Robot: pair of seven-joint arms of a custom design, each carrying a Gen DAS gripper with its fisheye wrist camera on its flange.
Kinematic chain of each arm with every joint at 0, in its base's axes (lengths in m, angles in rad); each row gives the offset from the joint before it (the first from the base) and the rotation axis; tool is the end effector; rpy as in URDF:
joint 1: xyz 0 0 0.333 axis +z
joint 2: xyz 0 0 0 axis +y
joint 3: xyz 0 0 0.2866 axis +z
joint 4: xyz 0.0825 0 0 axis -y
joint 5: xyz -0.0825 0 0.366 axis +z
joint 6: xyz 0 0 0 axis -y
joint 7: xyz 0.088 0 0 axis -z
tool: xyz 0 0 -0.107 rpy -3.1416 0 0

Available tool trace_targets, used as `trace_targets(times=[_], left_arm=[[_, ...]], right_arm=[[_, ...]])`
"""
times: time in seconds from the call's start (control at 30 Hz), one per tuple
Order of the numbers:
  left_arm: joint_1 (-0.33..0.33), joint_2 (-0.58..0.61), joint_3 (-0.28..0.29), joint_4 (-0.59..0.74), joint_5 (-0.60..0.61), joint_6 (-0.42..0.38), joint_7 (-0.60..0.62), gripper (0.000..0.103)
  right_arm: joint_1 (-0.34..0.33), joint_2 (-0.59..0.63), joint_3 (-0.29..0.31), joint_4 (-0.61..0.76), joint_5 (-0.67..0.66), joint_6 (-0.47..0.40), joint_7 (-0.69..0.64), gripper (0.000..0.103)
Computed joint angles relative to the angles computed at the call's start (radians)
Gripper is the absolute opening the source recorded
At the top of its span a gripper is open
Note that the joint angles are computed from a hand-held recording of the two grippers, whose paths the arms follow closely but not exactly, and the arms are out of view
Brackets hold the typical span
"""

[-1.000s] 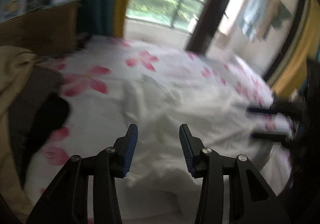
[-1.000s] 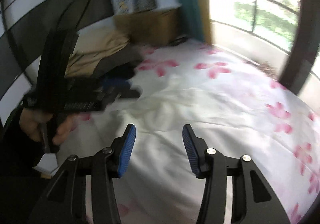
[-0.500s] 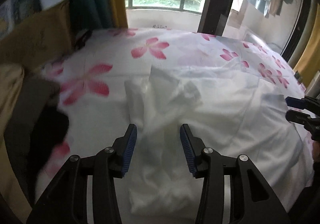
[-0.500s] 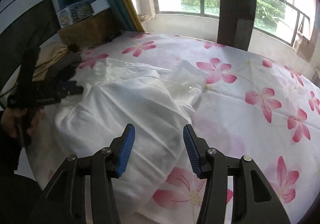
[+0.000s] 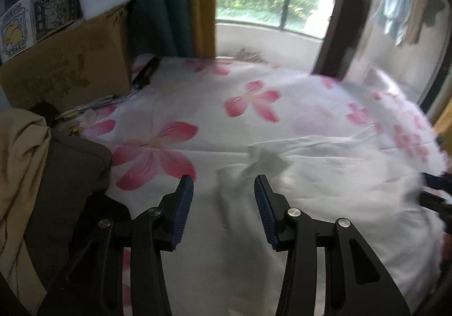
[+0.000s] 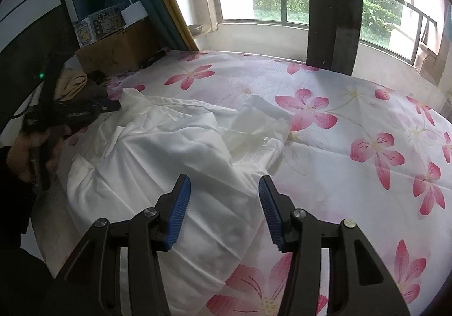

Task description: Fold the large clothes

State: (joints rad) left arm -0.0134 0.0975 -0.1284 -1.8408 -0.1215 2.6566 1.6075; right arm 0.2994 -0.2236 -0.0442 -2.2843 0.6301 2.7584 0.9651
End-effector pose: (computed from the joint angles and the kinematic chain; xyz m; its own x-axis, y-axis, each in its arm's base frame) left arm 0.6123 -0.0811 0.5333 -0.1242 -0.9870 0.1015 -0.7548 0.0276 -0.6554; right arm 0.5011 0.1043 0.4985 0.4022 -0.9013 -0.1607 -0.6946 -0.1861 -0.6949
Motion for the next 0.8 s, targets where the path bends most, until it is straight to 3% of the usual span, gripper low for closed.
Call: trace_targets(times=[0.1,0.2,0.3,0.5,0.53,0.57,0.8], left_arm=[[0.009,-0.058,-0.023,-0.043,-0.211,-0.044,0.169,0.047],[0.0,-0.088,-0.02,-0.066,-0.407,-0.174,0.323,0.047],[-0.018,-0.099,-0.014,-0.104,-0.392,-0.231,0.326,0.047],[-0.044,-0.15,-0.001,-0.185,-0.4,-0.164,0.401,0.048],[-0.047,-0.156,0.003,-0.195,-0.414,-0.157,0.424,0.042],[-0.048,-0.16,0.007,-0.2,-0.424,-0.157,0.443,0.006],[-0.059,-0.263,0.039,-0.274,-0.494,-0.13,0.512,0.004]], right_arm=[[-0.009,-0.011,0.001,-0.012,-0.013,0.011,0.022,0.051],[-0.017,-0.039,0.0,-0.041,-0.03,0.026,0.039,0.051],[-0.022,-0.065,-0.004,-0.07,-0.056,0.038,0.068,0.051],[-0.011,-0.128,-0.025,-0.131,-0.087,0.03,0.11,0.051],[-0.003,-0.135,-0.031,-0.14,-0.083,0.032,0.107,0.051],[0.003,-0.141,-0.036,-0.146,-0.081,0.032,0.105,0.051],[0.031,-0.155,-0.034,-0.165,-0.097,0.04,0.113,0.051]])
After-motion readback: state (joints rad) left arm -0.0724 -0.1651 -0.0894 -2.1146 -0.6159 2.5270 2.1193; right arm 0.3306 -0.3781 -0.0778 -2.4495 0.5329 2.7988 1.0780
